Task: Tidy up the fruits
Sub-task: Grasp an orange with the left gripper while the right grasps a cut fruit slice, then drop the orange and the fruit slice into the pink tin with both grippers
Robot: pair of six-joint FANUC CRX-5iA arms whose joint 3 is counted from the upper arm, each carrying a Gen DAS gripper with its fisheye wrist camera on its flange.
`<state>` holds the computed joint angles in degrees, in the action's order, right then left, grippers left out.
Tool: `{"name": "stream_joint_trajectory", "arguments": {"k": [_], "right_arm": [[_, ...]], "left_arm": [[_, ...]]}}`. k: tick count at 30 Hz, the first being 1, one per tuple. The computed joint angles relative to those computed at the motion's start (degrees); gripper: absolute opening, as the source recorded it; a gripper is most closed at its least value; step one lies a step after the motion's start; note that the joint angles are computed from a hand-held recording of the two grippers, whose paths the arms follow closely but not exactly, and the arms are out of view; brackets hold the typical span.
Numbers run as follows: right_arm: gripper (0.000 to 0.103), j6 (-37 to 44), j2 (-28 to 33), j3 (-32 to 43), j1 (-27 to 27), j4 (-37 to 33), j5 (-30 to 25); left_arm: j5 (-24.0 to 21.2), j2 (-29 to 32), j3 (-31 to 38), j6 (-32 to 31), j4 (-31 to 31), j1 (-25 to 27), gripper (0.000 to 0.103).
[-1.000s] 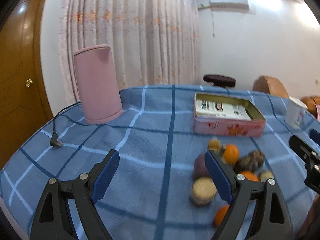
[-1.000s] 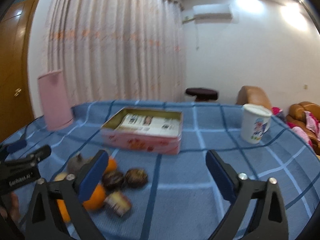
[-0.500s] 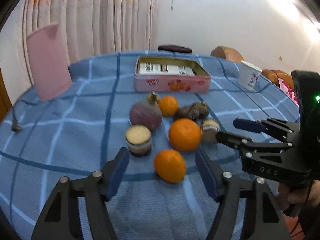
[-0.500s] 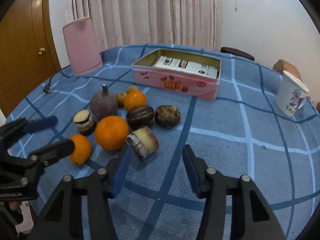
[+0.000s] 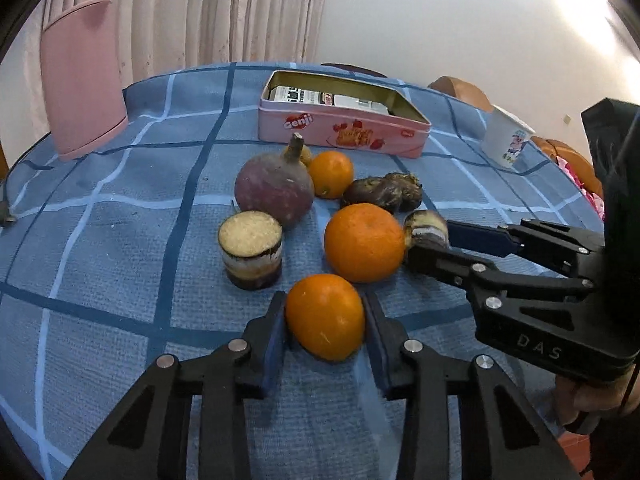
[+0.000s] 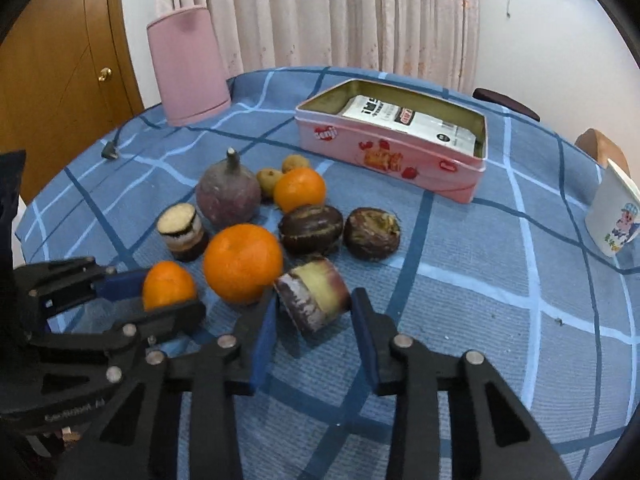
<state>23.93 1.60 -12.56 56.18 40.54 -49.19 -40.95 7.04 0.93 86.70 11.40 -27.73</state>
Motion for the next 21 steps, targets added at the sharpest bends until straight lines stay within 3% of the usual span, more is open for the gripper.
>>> {"name": "stream_joint_trajectory", "arguments": {"k": [6,11,16,21], "right_arm": [[0.039,-3.8,-2.0,-2.1,-0.7,1.2,2.1],[0.039,-10.4,-4.4,-4.4,-2.2,8.2,4.1],[0.039,-17.8,-3.7,-3.4,-6.3,14.9,5.1],[0.039,-22.2,0.4,1.0,-11.4,16.3,5.6]], "left_arm": [[2.2,-1.0,-1.3,-2.3,1.5,0.3,0.038],[5.5,-1.0,1.0,-3.2,1.0,0.0,0.038],[7.7,4.1,9.4,-2.2,-1.4,-0.6,0.038],[5.5,12.5,21.2,-0.2,-4.8,-1.2,0.038]]}}
